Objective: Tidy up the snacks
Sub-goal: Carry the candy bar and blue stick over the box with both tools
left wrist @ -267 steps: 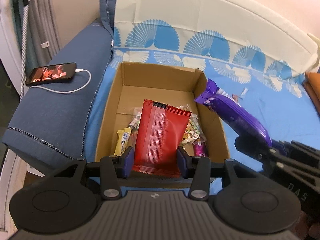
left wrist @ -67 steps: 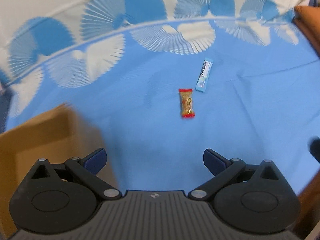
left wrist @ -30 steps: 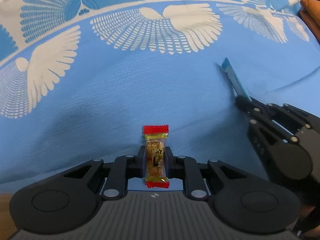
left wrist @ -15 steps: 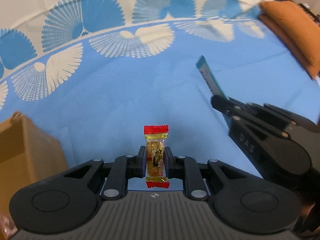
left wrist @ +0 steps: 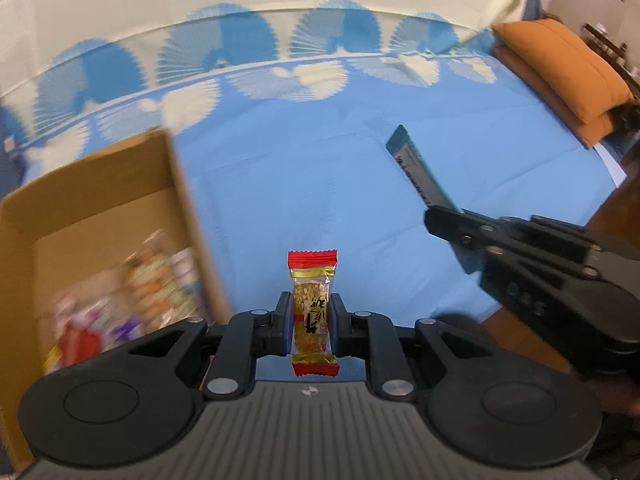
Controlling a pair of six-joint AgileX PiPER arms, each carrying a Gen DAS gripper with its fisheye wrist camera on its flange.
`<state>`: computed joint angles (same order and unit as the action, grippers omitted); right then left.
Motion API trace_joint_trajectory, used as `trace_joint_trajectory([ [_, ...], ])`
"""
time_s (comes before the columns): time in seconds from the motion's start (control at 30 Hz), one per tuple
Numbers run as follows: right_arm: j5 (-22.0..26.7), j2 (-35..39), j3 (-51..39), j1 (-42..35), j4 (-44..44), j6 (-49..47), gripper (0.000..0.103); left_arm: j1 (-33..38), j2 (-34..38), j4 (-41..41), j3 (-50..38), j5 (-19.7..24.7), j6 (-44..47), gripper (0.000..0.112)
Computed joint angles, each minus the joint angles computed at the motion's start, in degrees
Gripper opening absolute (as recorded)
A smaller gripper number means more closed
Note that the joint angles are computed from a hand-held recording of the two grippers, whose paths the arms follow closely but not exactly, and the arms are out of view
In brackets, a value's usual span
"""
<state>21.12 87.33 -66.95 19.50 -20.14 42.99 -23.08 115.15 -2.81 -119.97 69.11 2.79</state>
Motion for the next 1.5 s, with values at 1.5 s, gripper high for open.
trace_joint_trajectory([
  [1.5, 16.58, 3.49, -16.09, 29.49, -1.85, 0.51, 0.004, 22.28, -36.38, 1.5, 40.08, -9.07, -0.5, 0.019],
])
